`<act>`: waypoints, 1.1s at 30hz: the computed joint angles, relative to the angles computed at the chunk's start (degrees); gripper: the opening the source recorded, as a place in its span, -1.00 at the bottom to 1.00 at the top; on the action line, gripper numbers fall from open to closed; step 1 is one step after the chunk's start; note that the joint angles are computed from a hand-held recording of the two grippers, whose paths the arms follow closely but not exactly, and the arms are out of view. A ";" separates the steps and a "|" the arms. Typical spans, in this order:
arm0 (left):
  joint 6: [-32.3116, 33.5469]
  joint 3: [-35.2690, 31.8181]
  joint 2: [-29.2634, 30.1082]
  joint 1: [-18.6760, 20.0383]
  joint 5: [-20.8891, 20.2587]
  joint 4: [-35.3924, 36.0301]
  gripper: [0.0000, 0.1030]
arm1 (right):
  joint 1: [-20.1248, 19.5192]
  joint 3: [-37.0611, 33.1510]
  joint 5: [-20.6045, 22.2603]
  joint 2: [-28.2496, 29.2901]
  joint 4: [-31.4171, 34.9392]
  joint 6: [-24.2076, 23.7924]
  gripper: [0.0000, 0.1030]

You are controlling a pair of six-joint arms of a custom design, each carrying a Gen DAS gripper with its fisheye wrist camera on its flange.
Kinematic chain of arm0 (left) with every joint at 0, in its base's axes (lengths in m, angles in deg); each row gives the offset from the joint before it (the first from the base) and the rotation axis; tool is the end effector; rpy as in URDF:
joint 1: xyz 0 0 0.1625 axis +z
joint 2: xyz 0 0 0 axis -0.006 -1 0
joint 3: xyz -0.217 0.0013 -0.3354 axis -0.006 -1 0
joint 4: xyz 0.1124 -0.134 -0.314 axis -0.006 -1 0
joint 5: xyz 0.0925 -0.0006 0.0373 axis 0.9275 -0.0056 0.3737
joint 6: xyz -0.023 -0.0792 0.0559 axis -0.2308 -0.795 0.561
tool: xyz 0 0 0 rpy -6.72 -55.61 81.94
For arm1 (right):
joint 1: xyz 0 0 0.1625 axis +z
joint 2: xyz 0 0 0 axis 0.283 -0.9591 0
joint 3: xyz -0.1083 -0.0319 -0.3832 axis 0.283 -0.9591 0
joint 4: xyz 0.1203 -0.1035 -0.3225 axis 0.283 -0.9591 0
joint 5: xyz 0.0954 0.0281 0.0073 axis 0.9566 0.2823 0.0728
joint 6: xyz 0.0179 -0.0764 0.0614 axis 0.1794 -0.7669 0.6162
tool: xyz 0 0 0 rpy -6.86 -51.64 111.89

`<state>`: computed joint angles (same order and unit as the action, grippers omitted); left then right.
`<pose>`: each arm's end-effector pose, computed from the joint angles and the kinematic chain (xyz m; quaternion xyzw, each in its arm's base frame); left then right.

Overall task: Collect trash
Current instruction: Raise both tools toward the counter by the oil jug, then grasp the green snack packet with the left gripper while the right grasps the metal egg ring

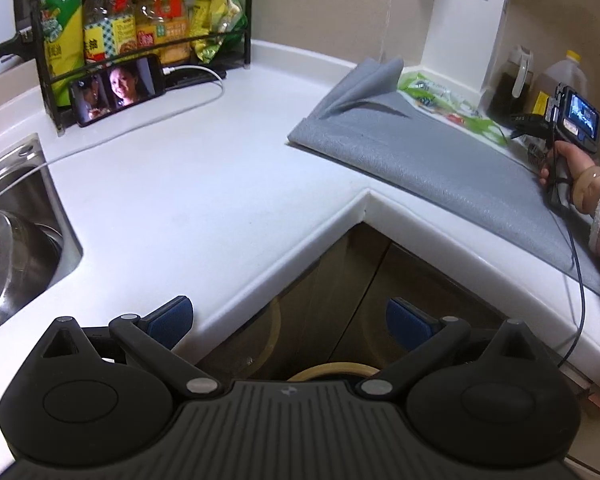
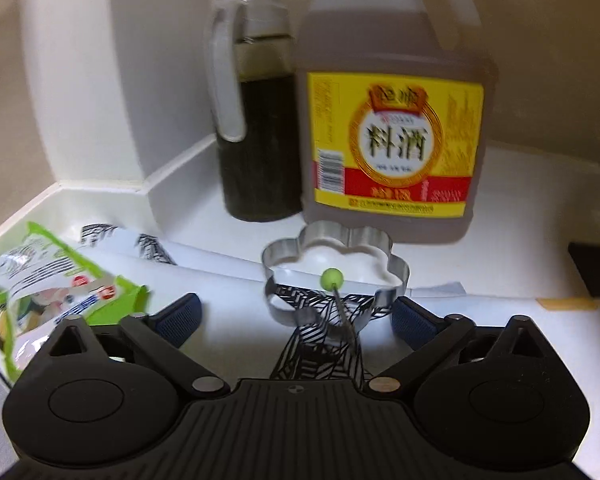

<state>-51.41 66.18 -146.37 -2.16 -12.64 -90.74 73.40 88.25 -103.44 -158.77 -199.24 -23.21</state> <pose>-0.3497 -0.1825 0.2802 0.2386 0.8778 -0.2981 0.2891 0.0542 -0.3784 0.4665 -0.1583 -0.7063 0.5346 0.4361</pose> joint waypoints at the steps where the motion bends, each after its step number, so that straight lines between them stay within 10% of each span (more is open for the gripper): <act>1: 0.53 0.04 0.35 0.18 0.01 -0.55 1.00 | -0.05 -0.06 -0.35 0.23 -2.07 0.19 0.20; 11: 15.22 -3.57 8.78 4.35 5.11 -21.58 1.00 | 8.33 10.00 1.79 -8.72 -5.66 5.21 0.16; 20: 47.15 -21.23 38.05 14.89 4.31 -63.54 0.99 | 12.66 17.84 -4.46 -9.44 -3.68 4.77 0.17; 26: 42.81 -46.76 56.58 25.30 -9.36 -58.82 0.99 | 10.99 17.36 -4.24 -10.06 -3.10 5.64 0.17; 33: 35.41 -72.05 72.62 30.31 -9.34 -42.78 0.99 | 10.56 17.65 -3.61 -11.09 -1.69 7.13 0.18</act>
<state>-15.99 -5.87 -73.75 28.15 -21.99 -133.52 83.96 105.90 -107.06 -169.86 -200.93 -16.08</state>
